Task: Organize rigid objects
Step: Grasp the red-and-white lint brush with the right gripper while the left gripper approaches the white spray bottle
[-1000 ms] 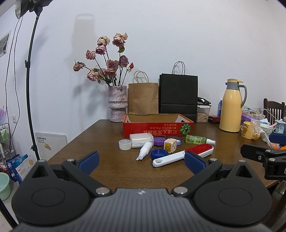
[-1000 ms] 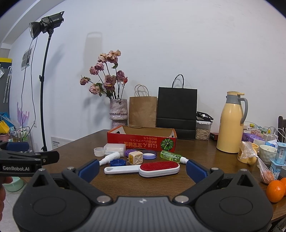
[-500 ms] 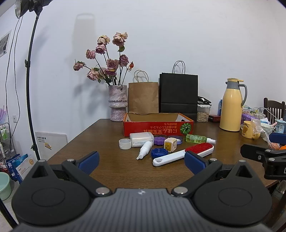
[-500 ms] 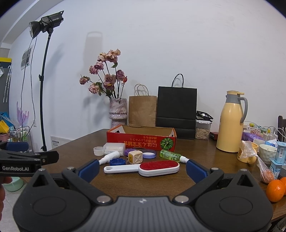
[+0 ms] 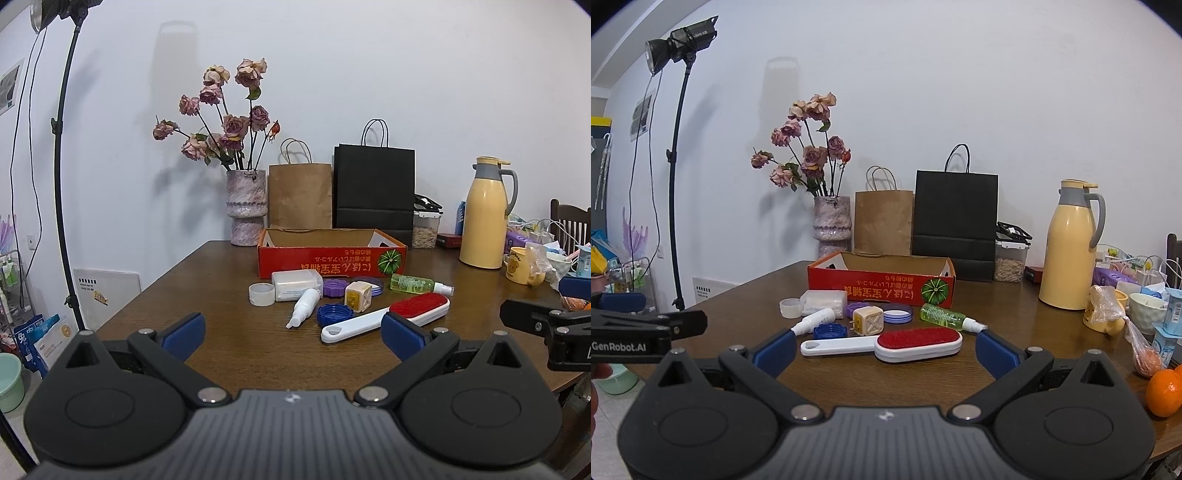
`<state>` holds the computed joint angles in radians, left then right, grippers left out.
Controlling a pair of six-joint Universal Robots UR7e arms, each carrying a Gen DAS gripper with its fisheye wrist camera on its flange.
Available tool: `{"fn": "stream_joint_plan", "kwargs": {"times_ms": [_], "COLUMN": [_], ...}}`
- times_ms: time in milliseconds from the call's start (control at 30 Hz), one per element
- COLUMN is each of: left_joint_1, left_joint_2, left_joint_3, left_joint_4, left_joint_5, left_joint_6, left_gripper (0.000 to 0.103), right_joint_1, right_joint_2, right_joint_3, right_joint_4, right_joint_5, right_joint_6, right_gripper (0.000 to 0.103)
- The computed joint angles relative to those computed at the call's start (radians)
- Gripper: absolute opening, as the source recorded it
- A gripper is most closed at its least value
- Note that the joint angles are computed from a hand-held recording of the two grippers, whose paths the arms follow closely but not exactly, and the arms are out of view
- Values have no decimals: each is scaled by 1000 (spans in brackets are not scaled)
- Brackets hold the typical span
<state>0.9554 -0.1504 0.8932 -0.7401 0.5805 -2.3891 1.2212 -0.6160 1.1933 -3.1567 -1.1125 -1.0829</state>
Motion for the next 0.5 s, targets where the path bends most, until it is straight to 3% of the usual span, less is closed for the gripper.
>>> {"fn": "stream_joint_plan", "kwargs": {"times_ms": [500], "left_joint_1": [30], "left_joint_2": [67], "left_joint_3": [-202], "left_joint_4": [194], "left_joint_5": [-3], "left_joint_6": [-52], "left_gripper": [103], "right_joint_1": [36], "right_joint_2": [68], "right_joint_3": [-131], "right_joint_4": [83], "right_joint_5": [-84], "right_joint_6": [11], "right_gripper": [103]}}
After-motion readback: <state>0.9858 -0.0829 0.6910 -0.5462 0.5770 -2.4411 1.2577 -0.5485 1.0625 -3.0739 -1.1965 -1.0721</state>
